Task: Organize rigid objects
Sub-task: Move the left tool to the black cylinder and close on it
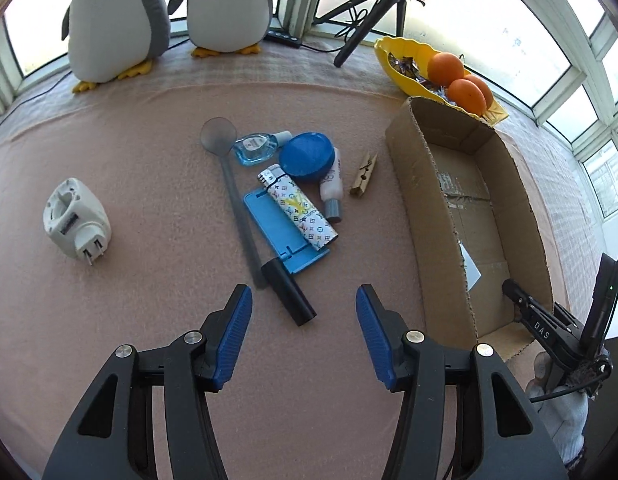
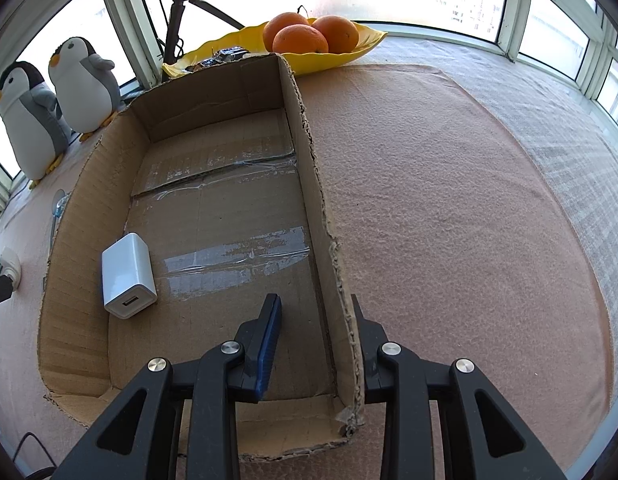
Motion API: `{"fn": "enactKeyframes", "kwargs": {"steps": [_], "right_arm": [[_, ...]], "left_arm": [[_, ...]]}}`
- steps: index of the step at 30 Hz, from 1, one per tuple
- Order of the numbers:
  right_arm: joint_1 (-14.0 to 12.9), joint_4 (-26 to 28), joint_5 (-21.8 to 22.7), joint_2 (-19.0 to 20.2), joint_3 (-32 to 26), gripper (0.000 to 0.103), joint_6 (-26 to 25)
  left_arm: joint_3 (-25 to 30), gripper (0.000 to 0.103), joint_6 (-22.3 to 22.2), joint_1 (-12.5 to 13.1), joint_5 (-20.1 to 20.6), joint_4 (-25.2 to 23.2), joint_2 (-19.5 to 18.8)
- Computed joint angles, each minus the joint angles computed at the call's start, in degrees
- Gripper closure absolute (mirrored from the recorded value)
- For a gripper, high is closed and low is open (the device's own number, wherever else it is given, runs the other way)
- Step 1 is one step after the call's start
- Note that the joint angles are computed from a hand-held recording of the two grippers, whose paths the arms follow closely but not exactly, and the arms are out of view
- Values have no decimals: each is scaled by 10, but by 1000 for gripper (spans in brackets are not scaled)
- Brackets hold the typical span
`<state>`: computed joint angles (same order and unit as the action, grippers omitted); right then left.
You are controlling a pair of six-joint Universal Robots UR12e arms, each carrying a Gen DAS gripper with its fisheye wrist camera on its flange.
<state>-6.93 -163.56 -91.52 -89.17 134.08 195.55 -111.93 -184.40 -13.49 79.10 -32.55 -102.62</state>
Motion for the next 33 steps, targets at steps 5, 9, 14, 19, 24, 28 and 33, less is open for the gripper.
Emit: {"fn": "enactKeyframes", "kwargs": {"steps": [5, 9, 14, 19, 24, 28, 33], "right_arm": [[0, -5, 2, 1, 1, 75, 2], [-1, -12, 6, 2, 3, 75, 6], [-1, -12, 7, 2, 3, 74, 7], [-1, -12, 7, 2, 3, 74, 9], [-2, -16, 12, 2, 4, 74, 13], [-3, -17, 13, 2, 5, 74, 13], [-3, -18, 14, 3, 5, 73, 15]], "left_arm": [[5, 51, -50, 14, -22, -33, -10], [8, 52, -71, 14, -28, -38, -14], [17, 55, -87, 15, -41, -55, -23], [23, 62, -93, 12, -41, -69, -30], [30, 64, -94, 4, -31, -73, -38], [39, 72, -88, -3, -19, -82, -46], [45, 78, -80, -6, -11, -86, -53]]}}
